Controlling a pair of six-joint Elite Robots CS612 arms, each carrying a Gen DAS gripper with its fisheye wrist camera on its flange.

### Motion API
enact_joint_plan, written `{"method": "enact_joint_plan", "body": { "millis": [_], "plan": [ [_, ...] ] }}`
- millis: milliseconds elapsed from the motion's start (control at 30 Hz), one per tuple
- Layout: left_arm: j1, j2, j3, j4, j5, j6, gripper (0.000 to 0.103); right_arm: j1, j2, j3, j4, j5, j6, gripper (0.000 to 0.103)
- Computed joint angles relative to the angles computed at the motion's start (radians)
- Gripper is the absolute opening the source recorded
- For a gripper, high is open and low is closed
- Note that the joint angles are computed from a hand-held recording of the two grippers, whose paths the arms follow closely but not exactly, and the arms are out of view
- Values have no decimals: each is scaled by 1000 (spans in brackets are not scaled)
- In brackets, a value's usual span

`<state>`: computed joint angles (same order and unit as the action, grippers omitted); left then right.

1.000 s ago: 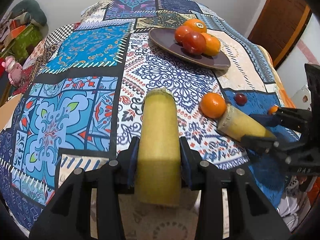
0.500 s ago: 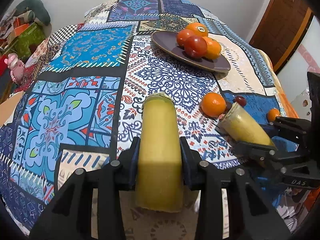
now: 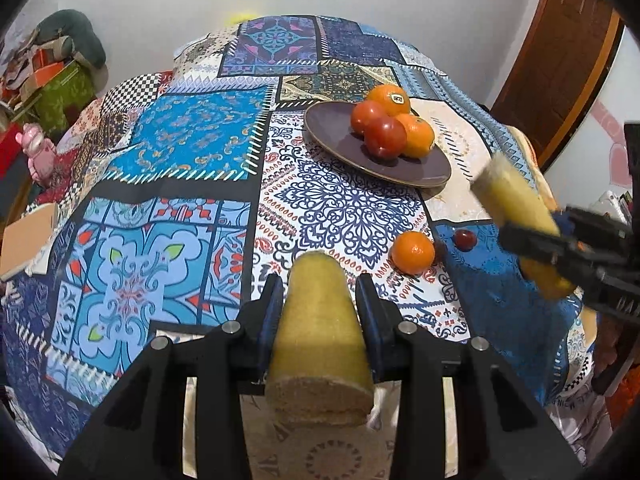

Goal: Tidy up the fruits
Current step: 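Lift both yellow corn cobs off the quilt toward the purple plate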

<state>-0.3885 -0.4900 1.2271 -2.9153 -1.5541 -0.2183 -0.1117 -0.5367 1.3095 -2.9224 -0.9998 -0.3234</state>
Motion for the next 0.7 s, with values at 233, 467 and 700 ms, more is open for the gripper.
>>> {"method": "enact_joint_plan", "body": {
  "millis": [233, 467, 700],
  "plan": [
    [-1, 12, -27, 99, 9, 55, 33, -2, 8, -15, -8, 1, 17, 36],
    [8, 35, -78, 172, -30, 48, 37, 1, 22, -40, 4, 4, 36, 36],
    [1, 60, -109, 181, -9, 47, 37, 7, 32, -66, 15, -8, 45, 36]
  ]
}}
